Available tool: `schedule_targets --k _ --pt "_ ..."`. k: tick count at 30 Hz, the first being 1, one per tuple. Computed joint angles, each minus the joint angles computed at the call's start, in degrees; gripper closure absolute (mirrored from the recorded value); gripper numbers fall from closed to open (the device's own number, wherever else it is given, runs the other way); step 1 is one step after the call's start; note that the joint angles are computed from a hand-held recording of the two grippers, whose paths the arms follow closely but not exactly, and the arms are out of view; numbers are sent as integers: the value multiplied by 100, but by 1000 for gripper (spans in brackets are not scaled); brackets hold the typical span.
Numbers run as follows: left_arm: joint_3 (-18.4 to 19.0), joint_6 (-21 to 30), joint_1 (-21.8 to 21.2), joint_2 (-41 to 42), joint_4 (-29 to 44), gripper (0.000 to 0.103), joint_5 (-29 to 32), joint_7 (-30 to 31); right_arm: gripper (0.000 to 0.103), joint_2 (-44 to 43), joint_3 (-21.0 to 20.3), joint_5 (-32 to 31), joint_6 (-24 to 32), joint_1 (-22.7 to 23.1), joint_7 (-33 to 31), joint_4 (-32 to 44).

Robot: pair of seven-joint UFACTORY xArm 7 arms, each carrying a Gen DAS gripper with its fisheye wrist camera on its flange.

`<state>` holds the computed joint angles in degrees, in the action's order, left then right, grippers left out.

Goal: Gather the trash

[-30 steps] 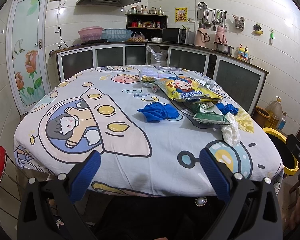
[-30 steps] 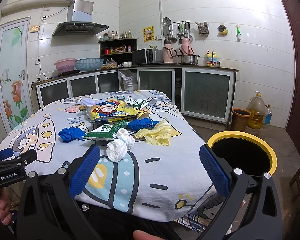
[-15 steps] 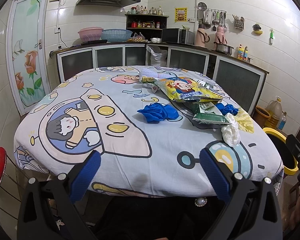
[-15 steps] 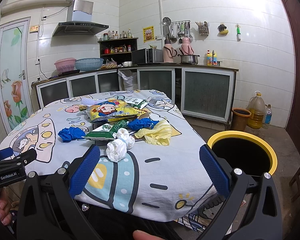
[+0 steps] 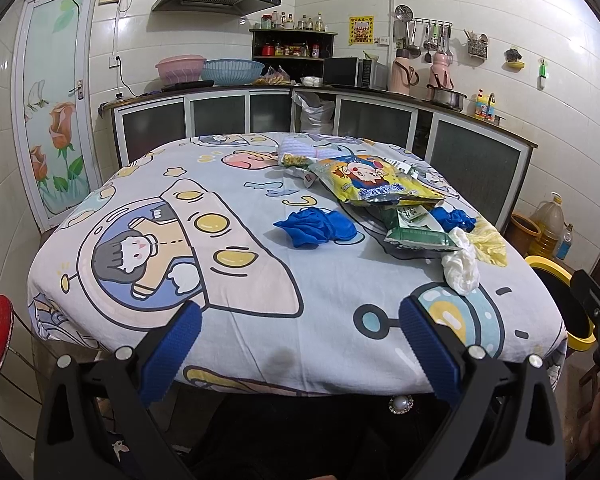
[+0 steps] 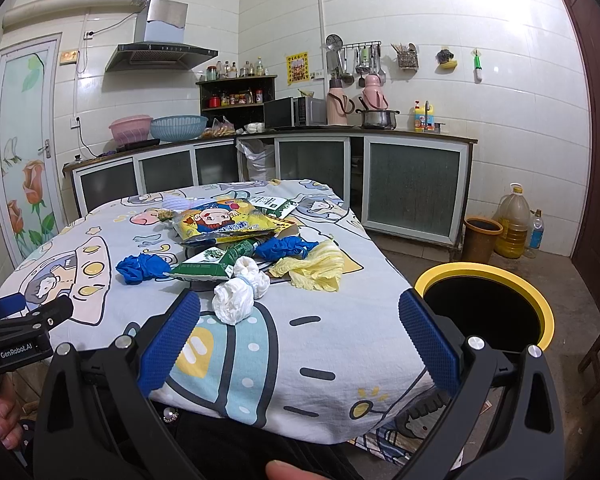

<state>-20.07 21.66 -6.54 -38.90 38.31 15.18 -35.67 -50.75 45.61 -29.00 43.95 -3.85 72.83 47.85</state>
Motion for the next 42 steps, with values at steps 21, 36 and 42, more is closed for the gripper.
schedule_targets --k 21,36,42 --pt "144 49 -112 3 51 8 -96 138 7 -31 -44 -22 59 13 72 -2" --pt "2465 -730 -2637 657 -334 8 -2716 2352 8 1667 -1614 -29 -1150 1003 -2421 158" --pt "2153 -389 -1949 1339 411 8 -2518 2902 8 2478 -2251 478 -1957 1534 -3038 276"
